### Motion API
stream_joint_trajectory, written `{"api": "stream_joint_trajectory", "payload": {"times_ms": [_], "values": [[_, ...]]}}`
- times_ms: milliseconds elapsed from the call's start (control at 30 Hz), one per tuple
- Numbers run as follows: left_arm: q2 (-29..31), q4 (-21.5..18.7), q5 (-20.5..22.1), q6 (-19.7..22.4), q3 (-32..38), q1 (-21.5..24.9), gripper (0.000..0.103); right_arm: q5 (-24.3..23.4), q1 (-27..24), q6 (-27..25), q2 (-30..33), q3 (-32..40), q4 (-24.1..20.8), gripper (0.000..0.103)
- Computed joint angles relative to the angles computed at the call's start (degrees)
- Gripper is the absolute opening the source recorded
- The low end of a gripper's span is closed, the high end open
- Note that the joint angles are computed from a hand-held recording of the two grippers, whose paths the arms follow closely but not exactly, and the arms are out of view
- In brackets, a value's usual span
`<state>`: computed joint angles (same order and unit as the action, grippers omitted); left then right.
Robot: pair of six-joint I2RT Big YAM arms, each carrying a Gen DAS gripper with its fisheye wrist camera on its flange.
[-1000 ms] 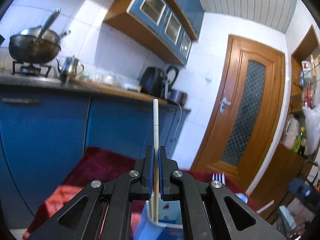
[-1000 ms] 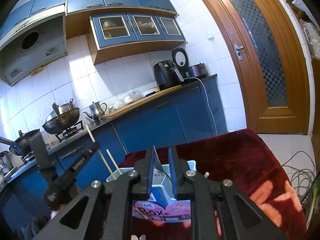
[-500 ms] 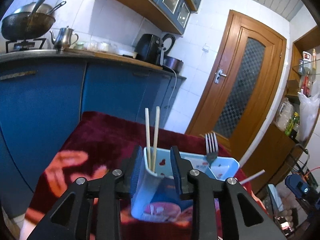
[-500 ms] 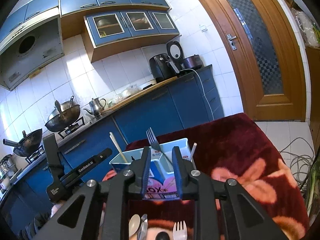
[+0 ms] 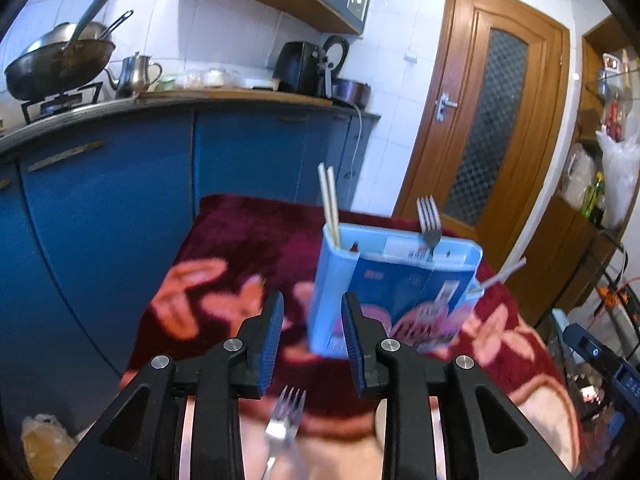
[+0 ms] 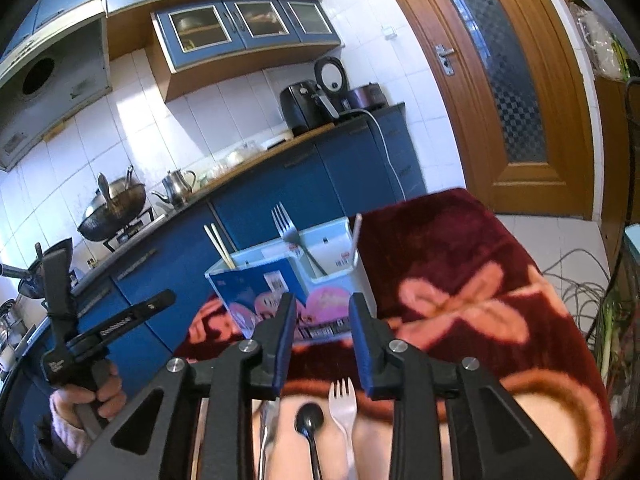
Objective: Organize utensils
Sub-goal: 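Move both open tools back down toward the remaining utensils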
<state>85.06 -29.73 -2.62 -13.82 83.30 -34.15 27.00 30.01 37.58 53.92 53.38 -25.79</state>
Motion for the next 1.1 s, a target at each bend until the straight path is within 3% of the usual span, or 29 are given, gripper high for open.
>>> {"api": "stream_joint_trajectory", "payload": {"times_ms": [367,733,1100], "values": [[-1.63,-8.68,0.34,0.19,-3.55,0.61,0.031,-1.64,1.65,4.35,0.14,-2.41,-5.22,0.036],[-1.58,-12.03,4.16,-1.01,-6.01,-0.33,0.031,-3.15,2.00,6.93,0.70,-3.62,-8.13,0.038],[-1.05,-13.96,7.84,0.48,-6.32,-1.51,0.030,-4.33,2.37,8.18,1.72,-3.98,-9.87,0.039]]}}
